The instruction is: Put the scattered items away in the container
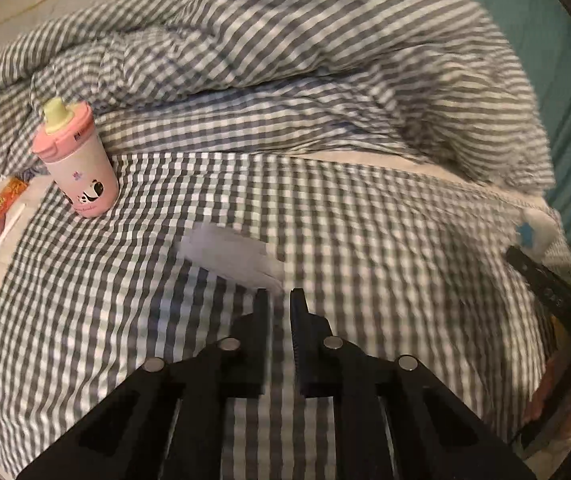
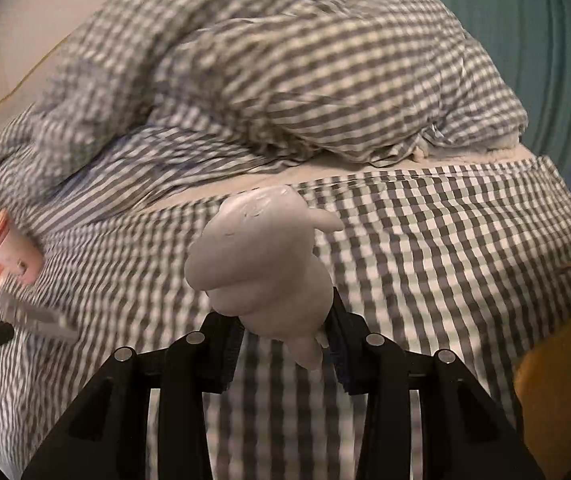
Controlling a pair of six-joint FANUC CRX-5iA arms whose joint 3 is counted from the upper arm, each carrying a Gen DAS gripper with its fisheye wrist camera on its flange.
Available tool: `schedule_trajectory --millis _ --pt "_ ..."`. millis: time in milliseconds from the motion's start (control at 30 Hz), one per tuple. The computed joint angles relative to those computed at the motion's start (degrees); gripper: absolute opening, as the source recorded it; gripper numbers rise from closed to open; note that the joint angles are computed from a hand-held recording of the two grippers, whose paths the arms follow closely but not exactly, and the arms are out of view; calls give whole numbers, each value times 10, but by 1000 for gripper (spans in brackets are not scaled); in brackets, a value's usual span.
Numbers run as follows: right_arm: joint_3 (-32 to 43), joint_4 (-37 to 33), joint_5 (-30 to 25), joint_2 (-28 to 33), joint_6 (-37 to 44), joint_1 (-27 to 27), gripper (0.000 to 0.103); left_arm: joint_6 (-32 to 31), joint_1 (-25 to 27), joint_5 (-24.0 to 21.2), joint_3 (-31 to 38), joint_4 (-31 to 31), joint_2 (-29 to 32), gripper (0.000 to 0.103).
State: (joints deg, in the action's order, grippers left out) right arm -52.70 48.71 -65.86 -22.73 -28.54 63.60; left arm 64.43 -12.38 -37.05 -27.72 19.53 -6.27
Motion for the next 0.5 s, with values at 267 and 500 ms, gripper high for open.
schedule_trajectory --millis 267,500 --pt "41 -56 -101 -14 -30 117 38 64 13 8 5 -61 40 92" --pt "47 -76 -122 -22 -18 133 37 48 33 23 26 -66 106 92"
